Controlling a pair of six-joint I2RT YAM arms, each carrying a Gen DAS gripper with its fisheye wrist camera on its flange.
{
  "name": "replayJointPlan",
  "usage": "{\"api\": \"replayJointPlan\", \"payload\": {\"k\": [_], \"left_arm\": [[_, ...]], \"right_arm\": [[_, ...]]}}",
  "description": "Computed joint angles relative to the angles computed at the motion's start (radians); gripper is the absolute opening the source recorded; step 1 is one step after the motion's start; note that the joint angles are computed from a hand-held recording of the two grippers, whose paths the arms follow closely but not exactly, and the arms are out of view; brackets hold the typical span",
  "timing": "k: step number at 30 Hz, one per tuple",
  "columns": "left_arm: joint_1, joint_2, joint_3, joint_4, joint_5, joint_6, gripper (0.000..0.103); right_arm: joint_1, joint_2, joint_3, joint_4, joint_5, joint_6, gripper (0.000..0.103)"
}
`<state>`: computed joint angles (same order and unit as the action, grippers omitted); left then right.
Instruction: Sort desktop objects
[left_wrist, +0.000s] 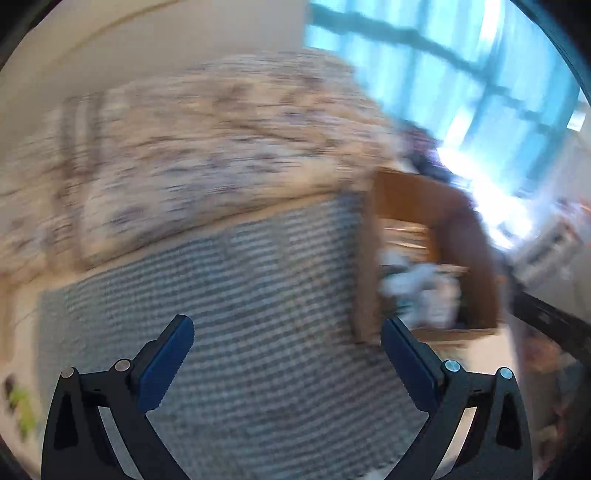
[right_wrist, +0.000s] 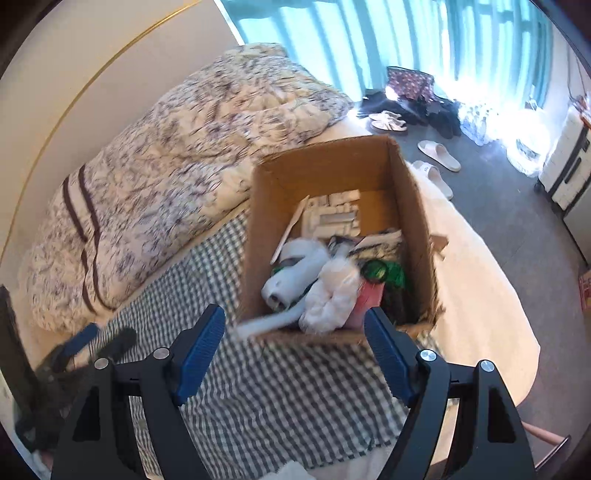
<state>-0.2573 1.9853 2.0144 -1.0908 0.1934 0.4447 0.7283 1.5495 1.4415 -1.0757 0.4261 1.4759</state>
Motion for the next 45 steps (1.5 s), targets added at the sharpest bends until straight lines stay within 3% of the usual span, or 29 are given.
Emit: {"api": "replayJointPlan", "payload": {"k": [6,9,13,21,27,34,45], "left_arm": [[0.150,-0.198,-0.245,0.076,0.049,-0.002,0.103],[0.185,-0.234,-0.291,0.054,0.052,0.002,0.103],[0.227,-0.270,-0.327,0.031,0.067,0.005,0.103],[0.259,-0.274,-0.303,0.027,0.048,-0.103,0.103],[0.244,-0.283,-0.300,0.028,0.057,-0.126,0.103],[0.160,-0.344,-0.378,0.050,0.013,-0.079,0.103],[0.088,-0.381,-0.430,0.086,-0.056,-0.123,0.103]], "right_arm": [[0.183,0.191,0.293,-0.189,0.074,0.099,0.089],[0.255,0.332,0.516,-0.350,0.101,0.117,0.092],[0.306,0.439,0.662,-0.413,0.105,0.096,0.095],[0.309,0.453,0.640,-0.370,0.092,-0.035,0.095],[0.293,0.461,0.693,-0.398,0.127,-0.112,0.095],[0.275,0.415,0.620,-0.356,0.114,-0.117,0.095],[0.255,0.310,0.445,-0.298,0.080,-0.089,0.095]]}}
